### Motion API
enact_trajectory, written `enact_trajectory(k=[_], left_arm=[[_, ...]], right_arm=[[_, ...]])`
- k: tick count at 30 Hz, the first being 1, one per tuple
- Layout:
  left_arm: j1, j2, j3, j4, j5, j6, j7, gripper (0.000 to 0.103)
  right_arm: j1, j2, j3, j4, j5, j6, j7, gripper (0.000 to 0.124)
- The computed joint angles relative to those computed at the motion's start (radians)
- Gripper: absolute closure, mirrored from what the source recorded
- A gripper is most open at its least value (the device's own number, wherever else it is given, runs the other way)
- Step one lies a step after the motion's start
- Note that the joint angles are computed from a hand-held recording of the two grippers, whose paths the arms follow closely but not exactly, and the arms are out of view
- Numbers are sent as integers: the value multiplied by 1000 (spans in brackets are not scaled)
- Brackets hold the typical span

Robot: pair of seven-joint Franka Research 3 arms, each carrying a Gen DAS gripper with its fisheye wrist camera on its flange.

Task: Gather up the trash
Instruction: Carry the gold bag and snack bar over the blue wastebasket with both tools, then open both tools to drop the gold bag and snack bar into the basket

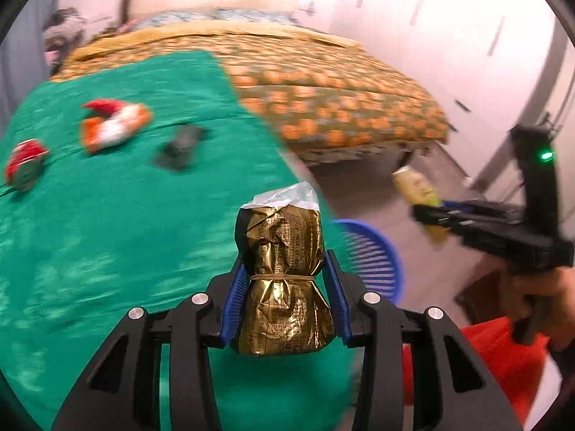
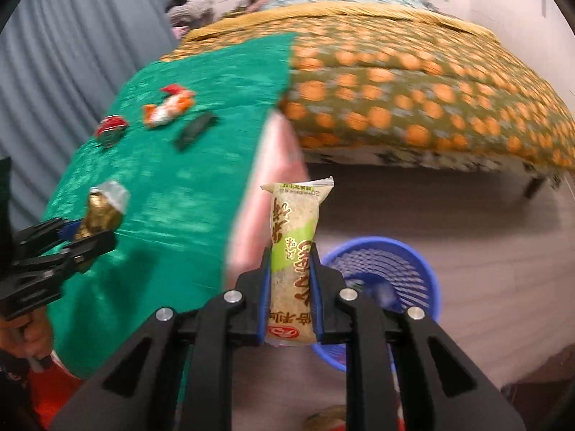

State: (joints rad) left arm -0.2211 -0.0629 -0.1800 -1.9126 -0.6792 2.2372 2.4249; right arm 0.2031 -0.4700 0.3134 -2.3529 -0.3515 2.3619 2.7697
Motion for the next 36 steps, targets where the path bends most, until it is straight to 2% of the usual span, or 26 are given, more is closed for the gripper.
enact_trajectory(k=[4,7,11,16,20,23,24,25,26,29,32,33,35,36], left_arm=[[-62,3,-55,-14,14,27,-51,62],[-109,40,-92,-10,60,58,-125,61],[-162,119,-136,-7,158,138,-232,61],[-190,239,-171,31,273,186,-356,61],[-194,312,-197,55,330,217,-416,61],[-188,357,-217,71,355,241,-423,56],[-187,375,-221,80,365,245,-429,43],[-189,392,-222,88,382,251,-442,33],[-189,401,-223,90,396,263,-455,33],[-185,424,-224,101,442,273,-492,32],[-161,415,-240,92,439,276,-498,30],[-152,404,-247,84,430,278,-491,29],[-128,368,-268,59,385,284,-453,28],[-118,344,-277,41,356,288,-430,27]], right_arm=[[-3,-103,-45,-139,47,23,-24,106],[-22,-151,-70,-238,90,74,-58,106],[-58,-173,-85,-335,139,145,-104,106],[-75,-172,-126,-413,232,224,-190,106],[-89,-164,-129,-441,286,266,-239,106],[-93,-148,-142,-461,327,315,-281,104],[-104,-142,-136,-467,331,325,-287,103],[-114,-139,-132,-472,335,331,-290,98],[-119,-138,-133,-477,342,338,-295,91],[-138,-155,-129,-495,359,350,-298,90],[-170,-191,-102,-502,349,327,-284,87],[-187,-206,-87,-500,338,311,-268,72],[-227,-243,-43,-495,304,278,-216,47],[-245,-263,-23,-486,281,257,-193,47]])
